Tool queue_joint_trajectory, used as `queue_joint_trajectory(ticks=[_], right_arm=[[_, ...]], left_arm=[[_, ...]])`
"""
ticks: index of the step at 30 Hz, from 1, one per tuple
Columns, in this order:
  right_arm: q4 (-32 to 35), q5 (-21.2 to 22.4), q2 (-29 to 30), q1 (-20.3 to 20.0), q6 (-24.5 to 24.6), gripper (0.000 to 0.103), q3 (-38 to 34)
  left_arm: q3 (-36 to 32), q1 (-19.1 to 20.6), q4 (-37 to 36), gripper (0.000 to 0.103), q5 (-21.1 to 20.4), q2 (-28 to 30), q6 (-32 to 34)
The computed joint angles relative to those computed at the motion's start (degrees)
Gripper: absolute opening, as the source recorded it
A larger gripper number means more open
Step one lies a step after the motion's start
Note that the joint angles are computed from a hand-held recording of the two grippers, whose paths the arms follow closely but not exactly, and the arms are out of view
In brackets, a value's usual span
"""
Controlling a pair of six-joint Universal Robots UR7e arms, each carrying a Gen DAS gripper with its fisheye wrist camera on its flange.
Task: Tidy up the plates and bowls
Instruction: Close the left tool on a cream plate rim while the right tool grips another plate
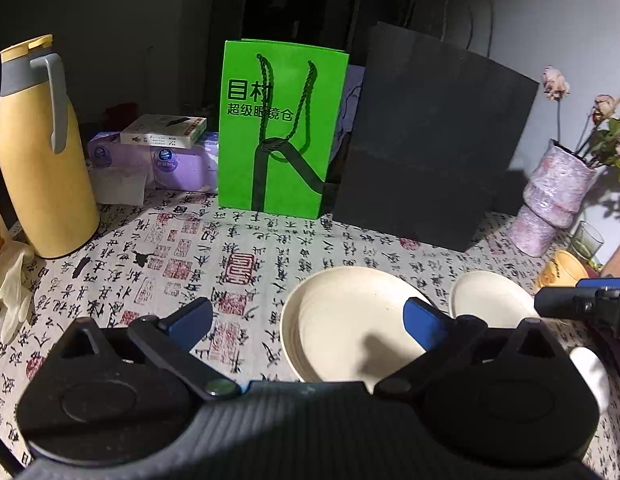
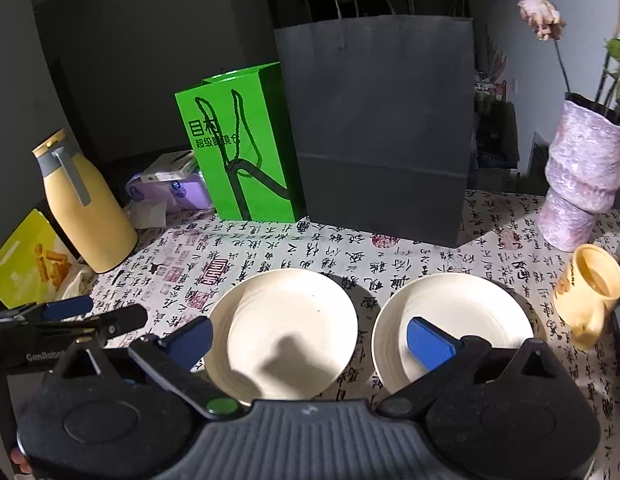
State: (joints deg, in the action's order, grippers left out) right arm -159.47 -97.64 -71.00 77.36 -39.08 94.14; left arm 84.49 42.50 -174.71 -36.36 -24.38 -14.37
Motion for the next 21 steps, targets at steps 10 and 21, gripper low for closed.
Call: queue_joint_trajectory(ticks=[10,21], right_arm=[[2.2,-3.1,6.6,1.0,1.0,0.103,-6.5],[7.3,-5.9,13.9,0.4,5.2,0.090,-14.4]], left_arm=[[-8.5,3.1,7.9,0.103,0.3,3.1,-2.9],[-17.7,6.4,22.1,0.103,-2.3,6.7,-10.6]])
